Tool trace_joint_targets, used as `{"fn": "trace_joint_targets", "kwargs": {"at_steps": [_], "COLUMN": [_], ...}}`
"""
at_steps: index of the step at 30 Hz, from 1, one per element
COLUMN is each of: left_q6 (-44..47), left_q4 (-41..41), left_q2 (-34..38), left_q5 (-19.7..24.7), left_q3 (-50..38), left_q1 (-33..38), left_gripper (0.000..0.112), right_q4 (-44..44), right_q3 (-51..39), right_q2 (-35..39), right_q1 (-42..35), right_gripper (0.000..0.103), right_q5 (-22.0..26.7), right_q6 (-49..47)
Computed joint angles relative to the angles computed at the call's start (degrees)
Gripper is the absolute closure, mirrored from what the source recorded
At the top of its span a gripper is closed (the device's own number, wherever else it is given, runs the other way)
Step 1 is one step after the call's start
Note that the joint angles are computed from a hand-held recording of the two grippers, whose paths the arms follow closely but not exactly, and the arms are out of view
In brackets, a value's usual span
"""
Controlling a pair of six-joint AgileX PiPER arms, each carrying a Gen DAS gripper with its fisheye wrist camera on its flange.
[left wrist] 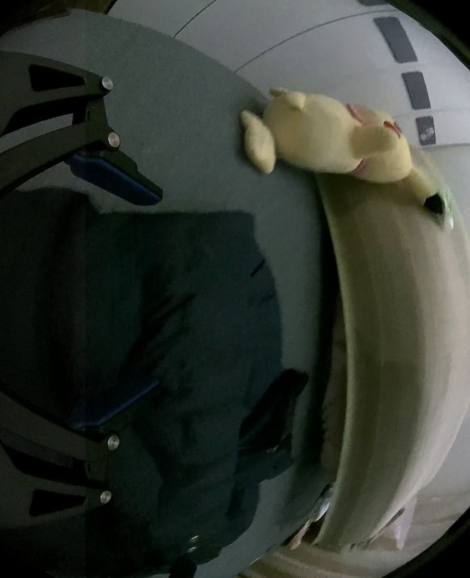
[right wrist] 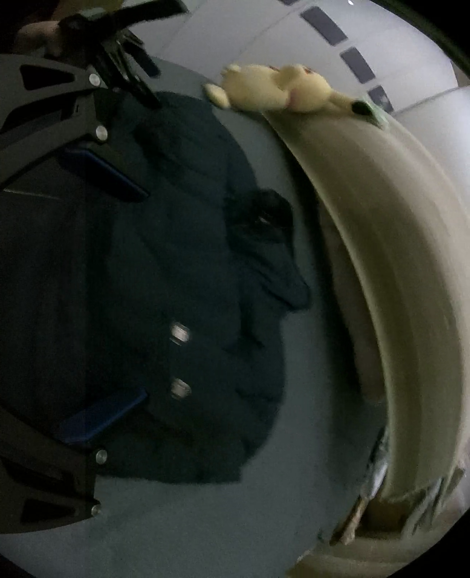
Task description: Fold large clothes
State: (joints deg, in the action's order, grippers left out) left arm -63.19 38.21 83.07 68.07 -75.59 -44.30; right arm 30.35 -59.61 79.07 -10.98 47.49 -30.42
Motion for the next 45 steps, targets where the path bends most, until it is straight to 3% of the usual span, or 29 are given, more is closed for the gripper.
{"fn": "trace_joint_targets", "kwargs": {"at_steps": [4,7,9,12,14,17,19,21,24,27,29,30,31,32,33,34,36,38,40,43,44,45], "left_q6": [3.0,4.6,7.2,8.1,9.1,8.5,10.3,17.1,22.4,26.8,30.1,32.6,34.8,37.1,37.1,36.2,31.5,30.0,29.9,28.9,28.0,26.5], "left_q4": [-0.9,-3.5,-7.4,-8.1,-9.0,-5.3,-4.8,-13.4,-21.7,-24.1,-27.3,-29.9,-32.3,-35.5,-36.5,-35.1,-28.6,-28.8,-28.5,-26.8,-25.4,-23.7], "left_q2": [2.7,5.0,6.4,6.5,5.1,-1.8,-5.2,-4.9,-3.7,-1.5,0.1,1.1,1.8,2.7,3.5,3.3,2.4,0.5,1.8,2.9,3.2,2.5], "left_q5": [-0.2,-1.2,-4.3,-5.8,-5.9,-10.8,-13.2,-16.6,-19.8,-20.6,-21.2,-22.2,-22.1,-21.9,-20.8,-20.4,-19.3,-21.1,-21.7,-20.4,-18.3,-17.1], "left_q3": [-2.1,-2.4,-1.1,-0.4,-0.3,4.1,5.4,4.8,5.5,5.1,4.6,4.6,4.3,4.0,3.1,2.6,2.2,4.8,6.0,4.9,3.4,2.8], "left_q1": [4.7,8.7,12.1,13.0,13.6,13.9,17.3,23.8,28.2,28.1,28.5,30.1,31.1,32.1,31.8,31.1,27.8,28.2,29.0,28.2,27.6,26.7], "left_gripper": [0.017,0.017,0.016,0.016,0.016,0.016,0.016,0.016,0.016,0.016,0.016,0.018,0.042,0.077,0.080,0.093,0.098,0.099,0.098,0.093,0.087,0.086], "right_q4": [-11.1,-12.2,-14.7,-12.2,-8.7,5.4,9.6,10.0,12.1,13.6,12.3,11.2,10.5,10.0,9.6,8.8,7.8,7.6,4.4,4.2,5.5,5.2], "right_q3": [-4.2,-6.7,-8.2,-7.8,-8.2,-8.1,-9.8,-14.2,-19.5,-20.4,-21.3,-22.4,-23.6,-24.9,-26.4,-25.5,-23.8,-21.6,-22.4,-19.4,-19.0,-19.1], "right_q2": [5.6,10.7,14.6,16.2,15.2,11.6,11.3,15.0,22.4,25.8,27.6,28.6,29.3,30.1,30.6,29.2,24.9,21.2,23.7,25.7,25.3,24.9], "right_q1": [3.1,3.6,4.2,3.1,1.1,-9.0,-15.6,-21.1,-26.0,-26.5,-24.9,-23.8,-22.9,-22.2,-21.4,-20.7,-19.3,-18.9,-18.1,-17.2,-18.1,-18.5], "right_gripper": [0.000,0.000,0.000,0.000,0.000,0.000,0.000,0.000,0.000,0.007,0.020,0.035,0.050,0.062,0.073,0.082,0.087,0.087,0.087,0.072,0.063,0.029], "right_q5": [-4.9,-5.4,-4.8,-5.9,-3.7,3.2,5.8,8.7,15.2,18.3,18.1,17.7,17.5,17.8,19.0,17.9,16.4,13.9,12.7,9.1,9.3,9.5], "right_q6": [8.8,9.5,12.2,9.8,6.7,-6.7,-10.1,-9.4,-8.2,-10.2,-9.3,-7.8,-6.3,-5.0,-4.8,-6.4,-9.0,-11.3,-8.8,-6.9,-6.5,-5.8]}}
